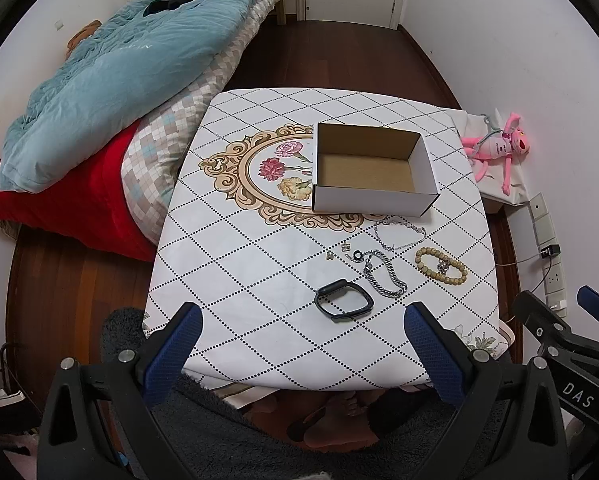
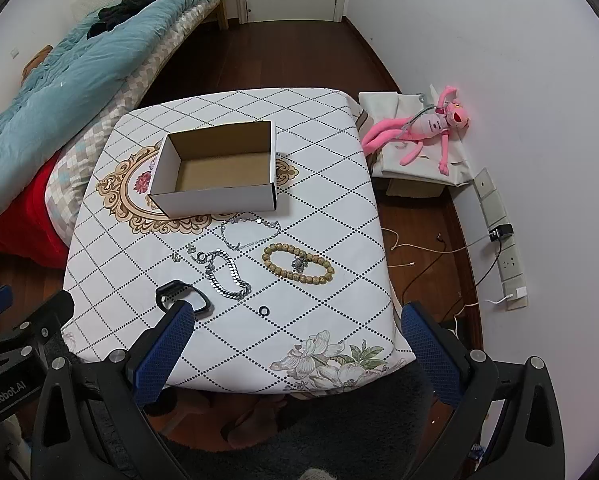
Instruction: Organize jewelry
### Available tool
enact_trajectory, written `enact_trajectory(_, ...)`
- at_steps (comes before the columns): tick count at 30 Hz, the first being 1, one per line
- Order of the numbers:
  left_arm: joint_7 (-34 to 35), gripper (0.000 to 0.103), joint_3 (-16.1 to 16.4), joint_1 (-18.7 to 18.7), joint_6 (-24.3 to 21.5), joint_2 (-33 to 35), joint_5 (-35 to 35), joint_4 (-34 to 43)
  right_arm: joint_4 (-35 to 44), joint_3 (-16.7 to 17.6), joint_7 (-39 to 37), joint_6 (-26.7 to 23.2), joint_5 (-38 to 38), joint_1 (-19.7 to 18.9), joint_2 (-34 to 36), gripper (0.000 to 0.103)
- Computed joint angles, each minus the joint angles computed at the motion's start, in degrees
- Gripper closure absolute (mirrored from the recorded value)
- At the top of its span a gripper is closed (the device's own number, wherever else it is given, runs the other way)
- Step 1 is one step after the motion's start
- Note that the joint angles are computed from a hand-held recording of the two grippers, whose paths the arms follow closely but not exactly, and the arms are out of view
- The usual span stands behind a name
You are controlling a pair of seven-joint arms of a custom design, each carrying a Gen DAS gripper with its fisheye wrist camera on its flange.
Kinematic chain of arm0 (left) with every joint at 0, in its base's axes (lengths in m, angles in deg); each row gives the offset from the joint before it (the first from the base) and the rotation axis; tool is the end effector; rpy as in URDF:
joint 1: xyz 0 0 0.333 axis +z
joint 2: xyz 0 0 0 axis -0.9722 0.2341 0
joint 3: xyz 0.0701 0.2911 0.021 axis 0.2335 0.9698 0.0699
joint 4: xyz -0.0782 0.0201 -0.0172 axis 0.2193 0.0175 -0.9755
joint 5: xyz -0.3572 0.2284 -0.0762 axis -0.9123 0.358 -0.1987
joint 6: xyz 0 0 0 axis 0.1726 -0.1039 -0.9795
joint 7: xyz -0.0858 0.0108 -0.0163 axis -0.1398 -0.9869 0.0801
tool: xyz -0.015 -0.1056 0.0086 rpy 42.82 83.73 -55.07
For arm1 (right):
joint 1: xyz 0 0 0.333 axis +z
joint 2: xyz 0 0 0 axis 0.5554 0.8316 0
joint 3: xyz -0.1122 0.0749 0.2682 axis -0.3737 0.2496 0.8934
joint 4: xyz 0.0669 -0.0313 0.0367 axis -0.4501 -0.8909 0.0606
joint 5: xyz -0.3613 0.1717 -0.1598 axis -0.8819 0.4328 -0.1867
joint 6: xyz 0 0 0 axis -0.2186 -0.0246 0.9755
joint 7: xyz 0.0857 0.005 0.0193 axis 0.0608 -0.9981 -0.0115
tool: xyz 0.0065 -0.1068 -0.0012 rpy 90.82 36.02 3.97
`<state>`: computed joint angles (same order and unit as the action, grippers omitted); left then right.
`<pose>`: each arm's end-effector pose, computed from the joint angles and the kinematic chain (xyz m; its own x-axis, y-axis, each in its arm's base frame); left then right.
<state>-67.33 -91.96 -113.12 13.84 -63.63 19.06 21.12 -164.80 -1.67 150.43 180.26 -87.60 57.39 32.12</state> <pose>0.5078 -0.4830 0.6179 0.4358 -0.9001 0.0015 -0.8342 -0.4045 -0.3749 0.5802 0.3200 0.5996 0.3377 -0.9402 0.0454 -0.8524 -0.3259 -0.4089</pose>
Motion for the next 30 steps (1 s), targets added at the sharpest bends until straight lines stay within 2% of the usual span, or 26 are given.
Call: enact_trajectory(30, 0.25, 0.0, -0.16, 0.01, 0.35, -0.41, -0.08, -0.14, 1.27, -0.26, -0.97, -0.62, -0.07, -0.28, -0.07, 0.0)
